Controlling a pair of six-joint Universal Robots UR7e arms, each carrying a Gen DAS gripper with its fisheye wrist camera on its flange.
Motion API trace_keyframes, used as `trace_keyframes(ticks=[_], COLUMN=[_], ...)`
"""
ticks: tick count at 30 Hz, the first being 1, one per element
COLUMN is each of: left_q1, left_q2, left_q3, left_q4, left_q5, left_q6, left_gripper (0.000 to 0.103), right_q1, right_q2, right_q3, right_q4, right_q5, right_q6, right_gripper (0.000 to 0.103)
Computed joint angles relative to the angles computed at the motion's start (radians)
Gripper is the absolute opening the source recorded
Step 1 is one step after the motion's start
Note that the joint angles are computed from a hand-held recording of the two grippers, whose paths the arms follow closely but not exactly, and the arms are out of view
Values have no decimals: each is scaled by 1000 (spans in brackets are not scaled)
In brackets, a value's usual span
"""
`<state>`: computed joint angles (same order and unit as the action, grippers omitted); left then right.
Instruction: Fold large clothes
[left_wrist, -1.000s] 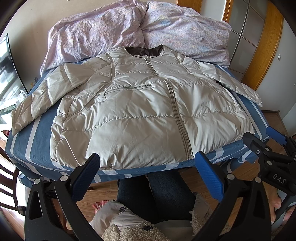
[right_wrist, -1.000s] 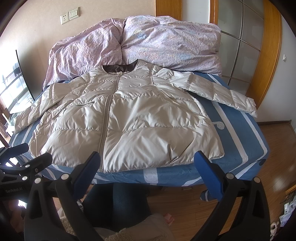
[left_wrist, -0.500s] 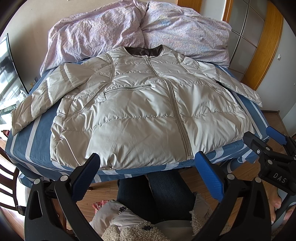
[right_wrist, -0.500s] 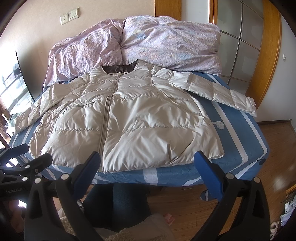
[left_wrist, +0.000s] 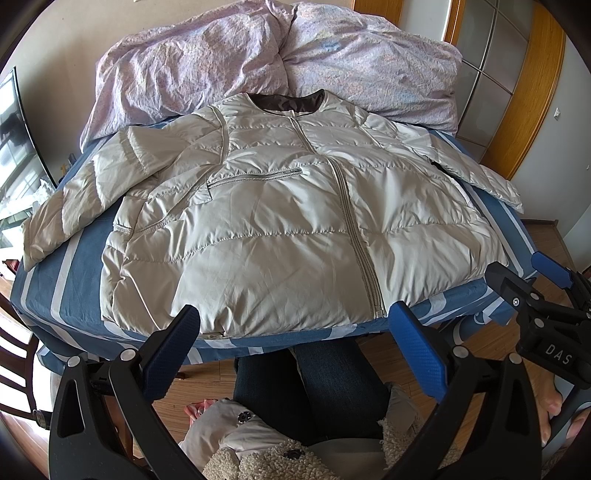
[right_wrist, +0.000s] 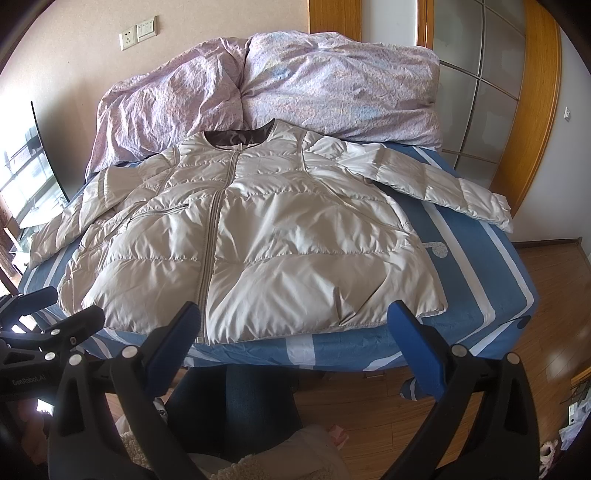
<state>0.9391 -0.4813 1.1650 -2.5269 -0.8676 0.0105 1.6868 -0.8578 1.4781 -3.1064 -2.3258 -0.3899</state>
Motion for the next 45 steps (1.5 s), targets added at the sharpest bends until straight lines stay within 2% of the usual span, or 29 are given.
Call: trace_keyframes(ticks=[16,24,29,36,42,45], left_q1=[1,17,36,80,114,131], left_q2=[2,30,54,101,170,217], left_q3=[-5,-76,-137,-276,-449,-551], left_q4=[9,66,86,135,183,208], left_q5=[2,-11,-30,-104,-141,-136], left_q6=[-6,-17,-4,6,31,27], left_gripper=[102,102,102,102,102,102], right_q1=[-2,-22,-65,-172,-282,-330], right_q2=[4,29,32,14,31,62], right_q3=[-10,-79,-133,-237,-396,-492], right_q4=[9,49,28,101,245,297], right_q5=[-4,-8,52,220,364,401], right_q6=[12,46,92,292,582,708], right_gripper=[101,101,101,101,101,98])
